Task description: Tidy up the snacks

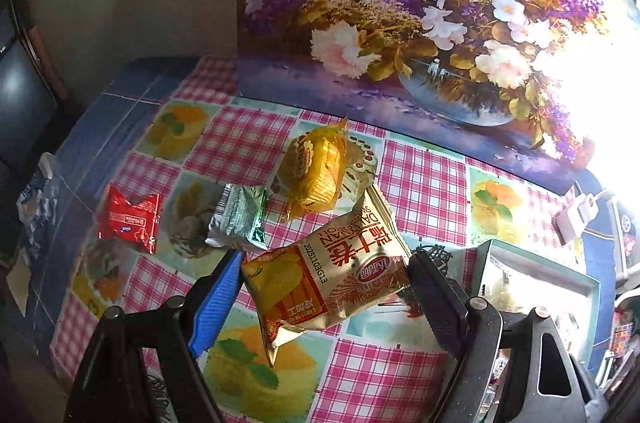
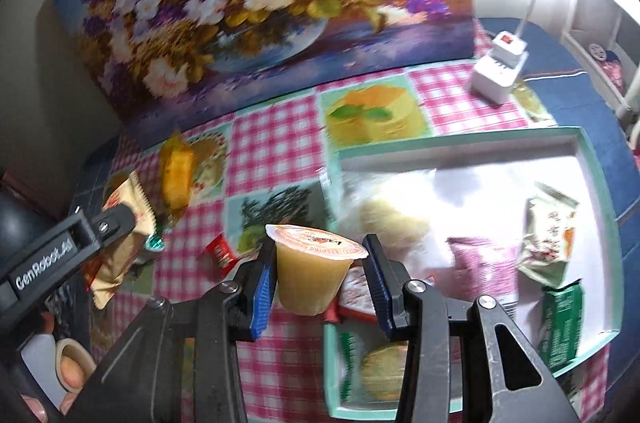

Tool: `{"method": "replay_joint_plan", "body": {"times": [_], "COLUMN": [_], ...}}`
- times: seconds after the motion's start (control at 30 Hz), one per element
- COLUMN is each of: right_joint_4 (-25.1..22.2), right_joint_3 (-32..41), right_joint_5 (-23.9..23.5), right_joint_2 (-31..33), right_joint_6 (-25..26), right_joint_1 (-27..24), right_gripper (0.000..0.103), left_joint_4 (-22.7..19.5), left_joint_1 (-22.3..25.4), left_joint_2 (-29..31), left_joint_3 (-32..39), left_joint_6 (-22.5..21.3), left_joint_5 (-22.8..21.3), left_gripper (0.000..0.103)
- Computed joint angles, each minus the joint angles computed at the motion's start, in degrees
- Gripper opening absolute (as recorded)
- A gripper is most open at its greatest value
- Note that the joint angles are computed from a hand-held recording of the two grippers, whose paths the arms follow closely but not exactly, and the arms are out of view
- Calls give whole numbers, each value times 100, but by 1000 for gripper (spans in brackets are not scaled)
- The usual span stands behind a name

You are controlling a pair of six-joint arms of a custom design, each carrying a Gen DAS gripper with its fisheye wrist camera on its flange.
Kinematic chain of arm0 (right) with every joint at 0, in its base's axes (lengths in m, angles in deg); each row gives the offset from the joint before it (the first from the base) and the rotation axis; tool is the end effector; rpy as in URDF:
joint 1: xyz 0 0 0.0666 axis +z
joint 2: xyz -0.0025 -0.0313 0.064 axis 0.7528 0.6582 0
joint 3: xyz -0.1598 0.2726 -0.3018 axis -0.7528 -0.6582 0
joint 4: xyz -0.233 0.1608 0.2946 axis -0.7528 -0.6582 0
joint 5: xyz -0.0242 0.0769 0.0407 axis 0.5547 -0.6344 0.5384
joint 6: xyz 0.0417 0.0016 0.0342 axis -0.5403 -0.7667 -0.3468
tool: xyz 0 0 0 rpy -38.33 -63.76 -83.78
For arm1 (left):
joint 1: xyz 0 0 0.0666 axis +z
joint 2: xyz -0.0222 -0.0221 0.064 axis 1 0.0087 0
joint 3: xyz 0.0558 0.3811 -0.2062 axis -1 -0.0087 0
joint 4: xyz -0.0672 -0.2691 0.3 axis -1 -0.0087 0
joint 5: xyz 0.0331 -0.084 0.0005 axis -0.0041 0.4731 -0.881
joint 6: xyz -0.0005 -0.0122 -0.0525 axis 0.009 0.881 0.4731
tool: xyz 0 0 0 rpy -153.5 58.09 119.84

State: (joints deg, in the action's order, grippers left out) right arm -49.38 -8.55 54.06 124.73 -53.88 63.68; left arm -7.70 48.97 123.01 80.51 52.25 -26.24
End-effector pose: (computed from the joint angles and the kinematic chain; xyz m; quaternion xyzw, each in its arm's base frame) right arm 0.3922 0.1108 0.4609 -0.0172 0.9613 0.1625 0.2216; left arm 0.3730 -0.2995 0.4978 -0.2459 0.9394 0.0489 0.2339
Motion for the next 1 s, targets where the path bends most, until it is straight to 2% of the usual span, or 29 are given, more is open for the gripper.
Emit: {"method": "replay_joint_plan", "body": {"times": [0.17,0.3,0.5,0.67,0.77,1.0], "right_joint_4": [-51,-92,-152,-212,-230,-227], "right_joint_3": [46,39,16,18,3,-65], "right_joint_5": [73,94,245,661,726,845], "right_joint_2": [34,68,97,120,129,126], "right_joint_6": [-62,-86,-179,-183,-204,-300], "right_joint_1": [-401,-762,-1310,-1615,-1805,-2141], "right_gripper": [44,44,44,44,44,44], "left_joint_4": [-151,-142,-282,-203,-205,-77], "left_joint_1": [-126,-292,-604,-862,-1002,-1106], "left_joint_2": [217,515,1165,1621,1900,2244], "left_joint_3": [331,716,1471,1997,2324,2705], "left_joint_6": [-107,-361,-954,-1392,-1626,-1712], "left_joint_5": [-162,-209,-276,-167,-141,-33], "left_gripper": [85,85,85,85,86,86]}}
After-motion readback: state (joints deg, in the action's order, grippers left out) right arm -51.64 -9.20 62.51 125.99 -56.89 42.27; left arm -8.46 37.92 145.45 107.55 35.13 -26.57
